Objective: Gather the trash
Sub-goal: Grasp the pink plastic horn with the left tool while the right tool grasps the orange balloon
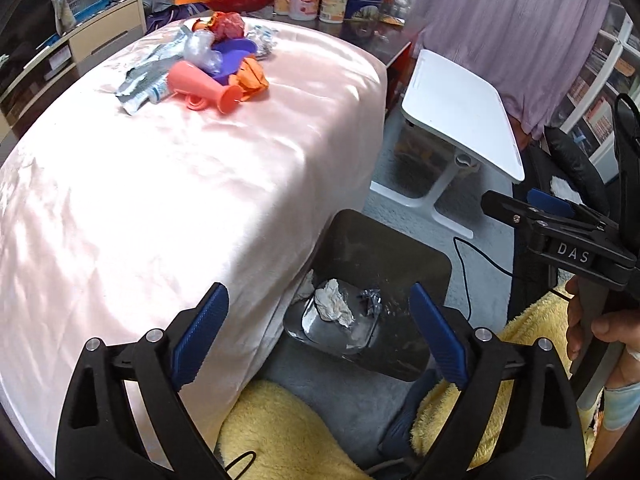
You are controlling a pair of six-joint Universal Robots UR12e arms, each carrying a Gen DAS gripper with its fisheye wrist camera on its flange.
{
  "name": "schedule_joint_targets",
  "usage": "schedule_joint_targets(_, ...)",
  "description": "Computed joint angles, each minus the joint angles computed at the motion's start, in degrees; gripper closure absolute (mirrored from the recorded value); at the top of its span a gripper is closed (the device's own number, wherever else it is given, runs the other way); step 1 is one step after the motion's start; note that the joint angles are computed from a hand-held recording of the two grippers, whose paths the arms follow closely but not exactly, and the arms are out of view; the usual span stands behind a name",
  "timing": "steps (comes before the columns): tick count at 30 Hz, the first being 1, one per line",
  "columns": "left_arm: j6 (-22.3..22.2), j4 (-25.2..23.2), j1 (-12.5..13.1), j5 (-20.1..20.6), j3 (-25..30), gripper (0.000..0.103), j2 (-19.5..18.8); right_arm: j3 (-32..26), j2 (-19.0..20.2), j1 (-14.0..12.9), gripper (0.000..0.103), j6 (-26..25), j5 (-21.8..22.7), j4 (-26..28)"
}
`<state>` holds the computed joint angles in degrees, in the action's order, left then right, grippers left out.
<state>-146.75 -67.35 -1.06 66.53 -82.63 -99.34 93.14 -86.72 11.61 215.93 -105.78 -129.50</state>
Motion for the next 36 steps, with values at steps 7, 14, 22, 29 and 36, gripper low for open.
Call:
schedule_joint_targets(7, -3.2, 2.6, 1.2, 1.4, 1.9, 0.016, -1.1, -3.0, 1.7, 0.0, 0.007, -2.1, -0.2, -1.1)
schedule_joint_targets(14, -6.9, 4.6, 2.4, 3.1, 4.8, 0.016, -3.4, -7.9, 5.7, -0.1, 0.007, -5.6, 2.0, -3.2)
schedule_joint_targets(22, -9.2, 4.6, 3.1, 5.6, 10.4, 0.016, -7.6, -15.2, 12.1, -0.5, 0.008, -10.0, 8.8, -5.8)
schedule_joint_targets(29, -10.9, 5.1, 3.1, 7.0, 16.1, 0.016, -11.6, -21.1, 16.9, -0.3, 0.021, -12.3, 12.9, -5.1)
schedule_joint_targets(36, -10.9, 3.4, 2.8, 5.3, 19.4, 0.016, -14.0, -24.0, 19.7, -0.8, 0.035, -11.5, 13.7, -2.9)
